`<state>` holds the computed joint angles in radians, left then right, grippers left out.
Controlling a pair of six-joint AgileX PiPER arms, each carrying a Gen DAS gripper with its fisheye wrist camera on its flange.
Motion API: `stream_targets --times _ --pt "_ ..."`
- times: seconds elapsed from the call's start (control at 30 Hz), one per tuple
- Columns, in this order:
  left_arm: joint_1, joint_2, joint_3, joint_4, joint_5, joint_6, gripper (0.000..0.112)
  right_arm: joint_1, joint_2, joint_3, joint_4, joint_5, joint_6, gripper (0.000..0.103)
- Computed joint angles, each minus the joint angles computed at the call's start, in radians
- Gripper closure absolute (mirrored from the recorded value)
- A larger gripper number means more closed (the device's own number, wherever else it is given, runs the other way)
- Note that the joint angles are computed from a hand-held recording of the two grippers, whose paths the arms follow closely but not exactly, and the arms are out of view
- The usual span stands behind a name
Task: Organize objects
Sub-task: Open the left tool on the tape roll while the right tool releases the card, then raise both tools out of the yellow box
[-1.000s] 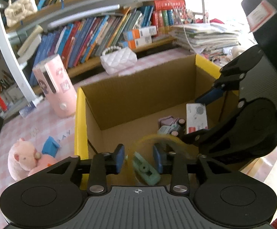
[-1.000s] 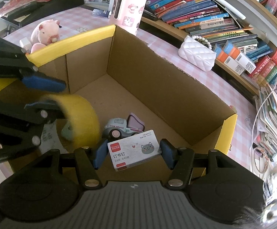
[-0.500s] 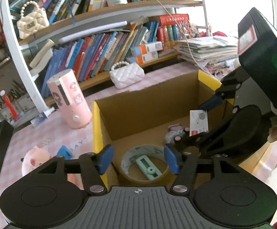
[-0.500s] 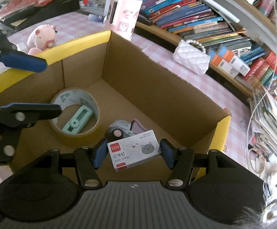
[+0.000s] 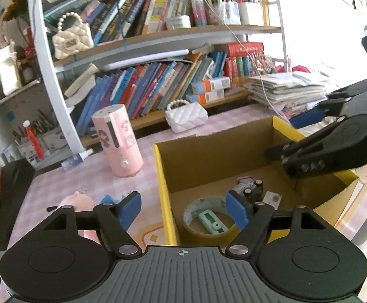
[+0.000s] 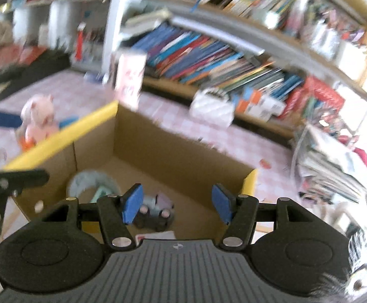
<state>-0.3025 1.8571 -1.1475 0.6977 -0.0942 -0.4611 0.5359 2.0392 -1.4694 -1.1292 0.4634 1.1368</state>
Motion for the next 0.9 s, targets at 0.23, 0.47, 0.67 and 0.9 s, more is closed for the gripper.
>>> stream_targets --times 0.23,0.47,0.67,0.9 --pt "0.055 -0.068 0.095 0.069 -0.081 -0.081 0.033 0.113 -0.086 0.117 -0.263 0.205 0.482 0.036" --pt "0.113 -0.109 0.158 0.217 -0.153 -0.224 0.032 0.239 -0.117 0.190 -0.280 0.443 0.727 0.034" --pt "0.171 -0.143 0.214 0.327 -0.206 -0.309 0.031 0.333 -0.106 0.194 -0.199 0.569 0.810 0.034" --pt "0.244 -0.182 0.285 0.419 -0.224 -0.399 0.029 0.422 -0.044 0.126 -0.077 0.637 0.867 0.033"
